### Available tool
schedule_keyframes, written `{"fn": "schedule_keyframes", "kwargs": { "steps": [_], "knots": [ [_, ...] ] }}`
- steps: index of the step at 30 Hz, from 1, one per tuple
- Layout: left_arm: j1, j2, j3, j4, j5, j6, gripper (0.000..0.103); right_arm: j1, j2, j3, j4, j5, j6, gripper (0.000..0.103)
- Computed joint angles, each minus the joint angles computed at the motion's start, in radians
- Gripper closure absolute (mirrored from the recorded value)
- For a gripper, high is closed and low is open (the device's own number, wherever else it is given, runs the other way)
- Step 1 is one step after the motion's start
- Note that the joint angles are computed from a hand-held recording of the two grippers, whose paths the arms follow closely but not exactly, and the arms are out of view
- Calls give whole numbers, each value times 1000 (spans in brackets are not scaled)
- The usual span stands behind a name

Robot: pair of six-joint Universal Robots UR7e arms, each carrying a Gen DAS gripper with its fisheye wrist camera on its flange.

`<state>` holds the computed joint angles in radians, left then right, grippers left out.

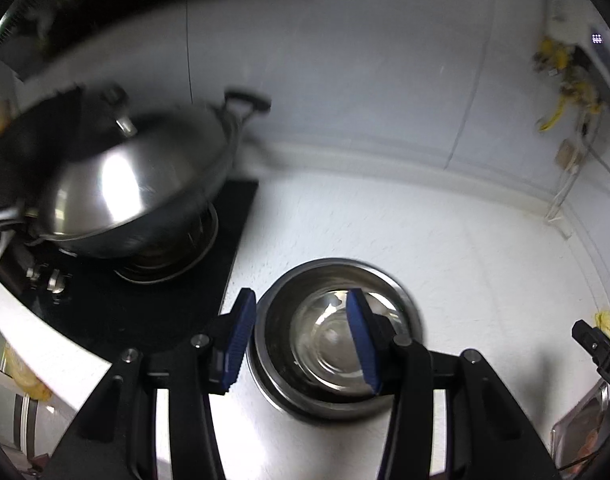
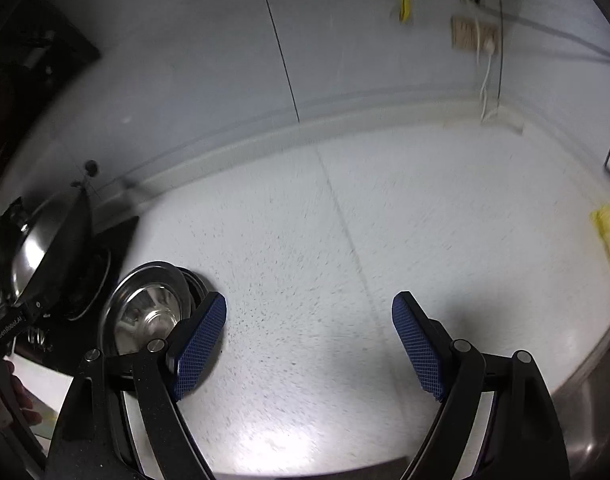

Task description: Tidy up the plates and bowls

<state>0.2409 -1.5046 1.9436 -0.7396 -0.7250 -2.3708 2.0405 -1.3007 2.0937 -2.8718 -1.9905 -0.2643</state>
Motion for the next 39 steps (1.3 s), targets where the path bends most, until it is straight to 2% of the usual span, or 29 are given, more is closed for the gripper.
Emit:
{"fn": "schedule_keyframes", "kwargs": {
  "steps": [4, 8, 12, 15, 19, 22, 26, 28, 32, 37, 39],
  "knots": [
    [-126, 141, -90, 131, -68, -126, 58, 14, -119, 60, -32, 13, -73, 21],
    [-231, 240, -171, 213, -127, -157, 58, 36, -240, 102, -13, 43, -81, 20],
    [-297, 324, -253, 300, -133, -192, 58, 77, -347, 153, -38, 62, -84, 18],
    [-346, 365, -302, 325, -139, -196, 58, 132, -388, 184, -78, 33, -96, 17],
    [-413, 387, -344, 388, -151, -198, 58, 228, -429, 213, -138, -42, -102, 16],
    [-467, 393, -369, 423, -179, -178, 58, 327, -445, 220, -158, -127, -44, 15],
    [-549, 383, -385, 437, -226, -138, 58, 424, -455, 235, -157, -209, 39, 15],
    [-582, 381, -389, 432, -247, -121, 58, 481, -461, 247, -148, -271, 104, 15],
    [-647, 390, -405, 422, -293, -104, 58, 588, -499, 266, -59, -362, 224, 14],
    [-693, 422, -437, 432, -326, -104, 58, 682, -533, 275, 16, -442, 282, 11],
    [-704, 434, -449, 434, -337, -99, 58, 699, -546, 275, 39, -446, 299, 11]
  ]
}}
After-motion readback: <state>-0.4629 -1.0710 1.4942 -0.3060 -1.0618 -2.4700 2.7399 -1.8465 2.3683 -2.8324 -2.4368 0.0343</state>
